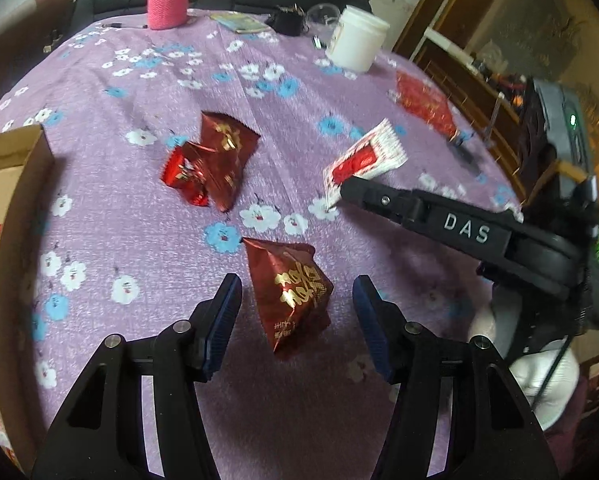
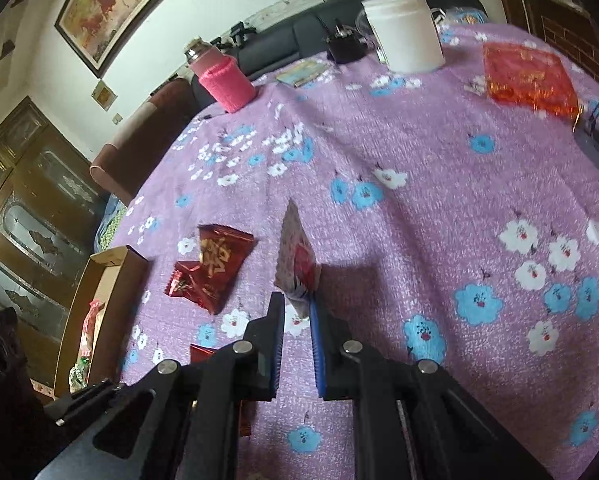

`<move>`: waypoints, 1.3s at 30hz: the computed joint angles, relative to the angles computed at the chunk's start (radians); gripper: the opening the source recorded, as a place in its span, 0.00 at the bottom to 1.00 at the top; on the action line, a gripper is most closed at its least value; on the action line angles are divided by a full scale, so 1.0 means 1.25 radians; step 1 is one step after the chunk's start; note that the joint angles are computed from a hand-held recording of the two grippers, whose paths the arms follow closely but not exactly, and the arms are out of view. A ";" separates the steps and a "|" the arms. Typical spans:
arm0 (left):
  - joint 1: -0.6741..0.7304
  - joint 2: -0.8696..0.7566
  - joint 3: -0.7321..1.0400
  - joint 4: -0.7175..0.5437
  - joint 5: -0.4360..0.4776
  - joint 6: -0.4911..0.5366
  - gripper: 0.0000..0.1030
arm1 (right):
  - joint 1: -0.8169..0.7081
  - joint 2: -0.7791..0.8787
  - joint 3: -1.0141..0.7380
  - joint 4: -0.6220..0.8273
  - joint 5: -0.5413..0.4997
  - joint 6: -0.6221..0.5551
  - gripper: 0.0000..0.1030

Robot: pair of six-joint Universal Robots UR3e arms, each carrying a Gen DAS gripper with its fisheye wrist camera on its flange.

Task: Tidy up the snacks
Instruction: 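Grasp the dark red candy bag with the left gripper while the right holds the packet, then carry the dark red bag and white-red packet into the box and open both grippers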

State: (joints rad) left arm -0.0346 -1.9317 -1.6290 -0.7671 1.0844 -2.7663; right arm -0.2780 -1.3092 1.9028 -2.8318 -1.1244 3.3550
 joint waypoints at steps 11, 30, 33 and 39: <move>0.022 0.003 -0.032 0.042 -0.037 0.041 0.36 | -0.054 0.004 0.036 -0.019 0.142 0.022 0.08; 0.413 0.325 -0.214 -0.281 -0.292 0.246 0.37 | 0.074 -0.015 0.030 -0.169 -0.047 -0.045 0.52; 0.482 0.364 -0.213 -0.375 -0.329 0.314 0.37 | 0.128 0.047 -0.077 -0.096 -0.147 -0.057 0.52; 0.631 0.390 -0.176 -0.571 -0.370 0.461 0.37 | 0.150 0.171 -0.303 0.132 -0.169 -0.107 0.53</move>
